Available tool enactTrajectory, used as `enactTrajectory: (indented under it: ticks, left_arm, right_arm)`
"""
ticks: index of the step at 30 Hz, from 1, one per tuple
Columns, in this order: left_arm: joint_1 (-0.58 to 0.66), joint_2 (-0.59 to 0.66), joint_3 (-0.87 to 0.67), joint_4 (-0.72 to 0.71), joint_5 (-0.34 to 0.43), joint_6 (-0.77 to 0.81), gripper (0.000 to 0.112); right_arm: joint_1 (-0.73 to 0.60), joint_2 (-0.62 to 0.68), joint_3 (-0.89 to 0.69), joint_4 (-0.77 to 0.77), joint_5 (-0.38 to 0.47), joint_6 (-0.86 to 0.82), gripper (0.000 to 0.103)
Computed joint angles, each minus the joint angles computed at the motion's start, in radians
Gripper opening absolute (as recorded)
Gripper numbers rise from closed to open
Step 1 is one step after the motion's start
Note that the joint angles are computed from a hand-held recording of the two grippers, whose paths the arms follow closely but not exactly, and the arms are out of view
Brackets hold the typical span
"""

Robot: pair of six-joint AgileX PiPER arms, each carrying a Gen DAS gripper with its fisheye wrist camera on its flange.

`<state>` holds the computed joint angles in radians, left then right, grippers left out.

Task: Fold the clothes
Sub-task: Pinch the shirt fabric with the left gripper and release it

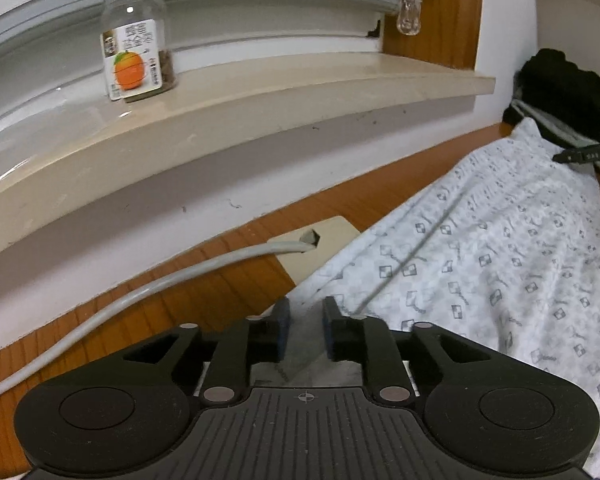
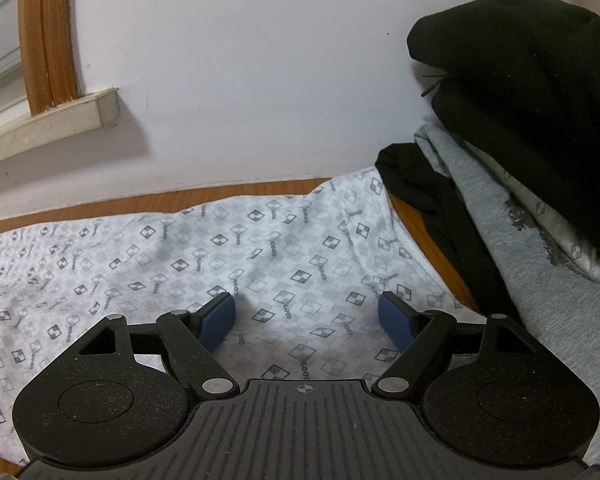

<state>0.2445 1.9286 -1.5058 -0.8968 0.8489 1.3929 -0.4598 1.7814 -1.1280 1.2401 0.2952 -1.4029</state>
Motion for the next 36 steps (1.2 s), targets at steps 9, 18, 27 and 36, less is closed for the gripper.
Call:
enactTrajectory:
  ticks: [9,18,27,36]
  left_arm:
    - [0.043,0.019,-0.008,-0.054,0.069,0.018,0.029]
    - [0.044,-0.035,0.077,-0.137,-0.001,0.141,0.001]
    - [0.052,-0.064,0.068,-0.228,-0.046,0.144,0.001]
    - [0.047,-0.080,0.106,-0.168,-0.044,0.092,0.031]
  right_arm:
    - [0.000,0.001,0.001,0.004,0.001,-0.005,0.080]
    - [0.000,-0.001,0.002,0.005,0.002,-0.006,0.080]
    - [0.000,-0.006,0.008,0.006,0.000,-0.005,0.080]
    - [-0.002,-0.003,0.003,0.003,0.005,-0.003,0.081]
